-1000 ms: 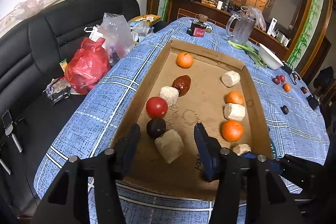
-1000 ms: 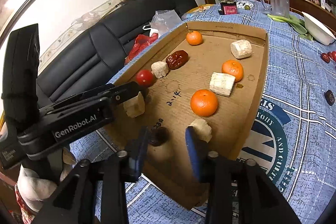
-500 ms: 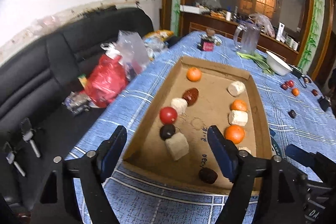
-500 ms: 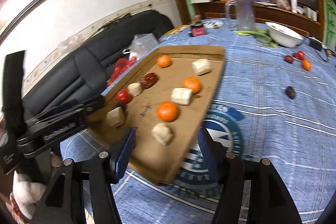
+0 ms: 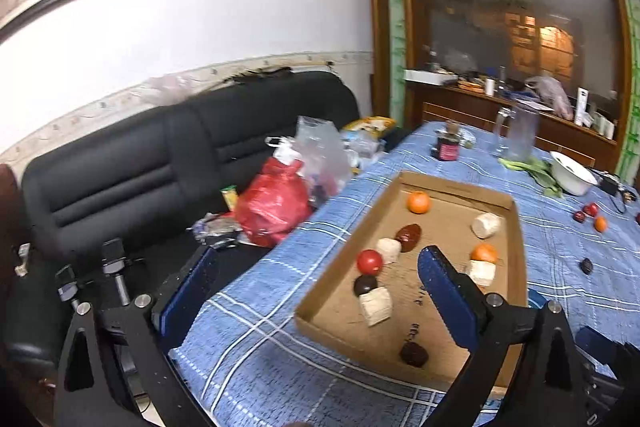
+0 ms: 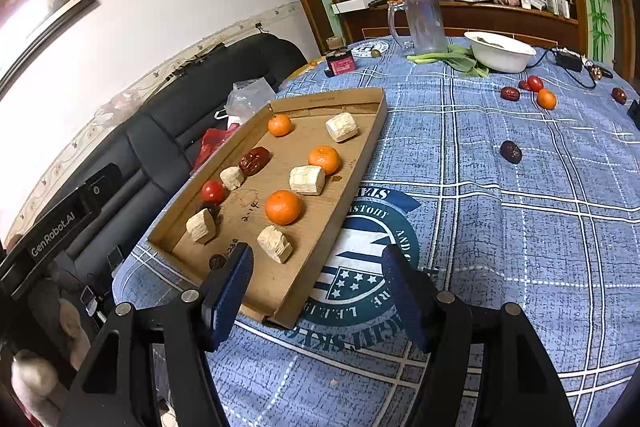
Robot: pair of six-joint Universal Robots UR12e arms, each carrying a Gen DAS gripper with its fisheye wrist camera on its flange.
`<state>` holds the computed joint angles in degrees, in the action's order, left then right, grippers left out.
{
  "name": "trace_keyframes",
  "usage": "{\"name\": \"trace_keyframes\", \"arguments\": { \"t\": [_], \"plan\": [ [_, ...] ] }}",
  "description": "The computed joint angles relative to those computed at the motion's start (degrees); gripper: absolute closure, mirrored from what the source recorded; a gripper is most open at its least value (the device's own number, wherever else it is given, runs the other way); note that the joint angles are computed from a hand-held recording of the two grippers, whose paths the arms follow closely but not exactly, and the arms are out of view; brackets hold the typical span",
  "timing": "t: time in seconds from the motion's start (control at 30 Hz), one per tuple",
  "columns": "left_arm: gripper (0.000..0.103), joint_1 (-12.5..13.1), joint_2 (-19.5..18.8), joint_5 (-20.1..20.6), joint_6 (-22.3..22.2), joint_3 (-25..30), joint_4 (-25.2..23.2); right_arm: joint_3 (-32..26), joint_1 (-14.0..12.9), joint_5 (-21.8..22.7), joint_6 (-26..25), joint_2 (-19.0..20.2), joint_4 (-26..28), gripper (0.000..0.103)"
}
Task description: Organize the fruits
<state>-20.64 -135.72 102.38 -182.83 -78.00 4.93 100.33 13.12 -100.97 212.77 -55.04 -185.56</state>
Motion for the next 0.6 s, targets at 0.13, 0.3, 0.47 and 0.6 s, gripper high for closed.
{"name": "trace_keyframes", "arguments": {
  "t": [0.13,0.3,0.47,0.6],
  "plan": [
    [0.001,-0.11,0.35,-1.16,0.05,-0.92,1.07,0.03,0.65,-1.76,-1.4,-0.02,-0.09,0.027],
    [0.001,-0.26,0.58,-4.43,2.02,-1.69,0.94,-0.34,1.39,-4.13,-3.47,0.08,0.48,0.023],
    [0.001,-0.75,0.58,-4.35,4.65,-2.14,0.48,-0.91,2.02,-6.71,-4.95,0.39,1.4,0.021],
    [0.001,-0.69,0.66,-5.99,5.33,-2.42,-0.88,-1.18,2.16,-8.09,-4.76,0.47,2.55,0.019]
  ]
}}
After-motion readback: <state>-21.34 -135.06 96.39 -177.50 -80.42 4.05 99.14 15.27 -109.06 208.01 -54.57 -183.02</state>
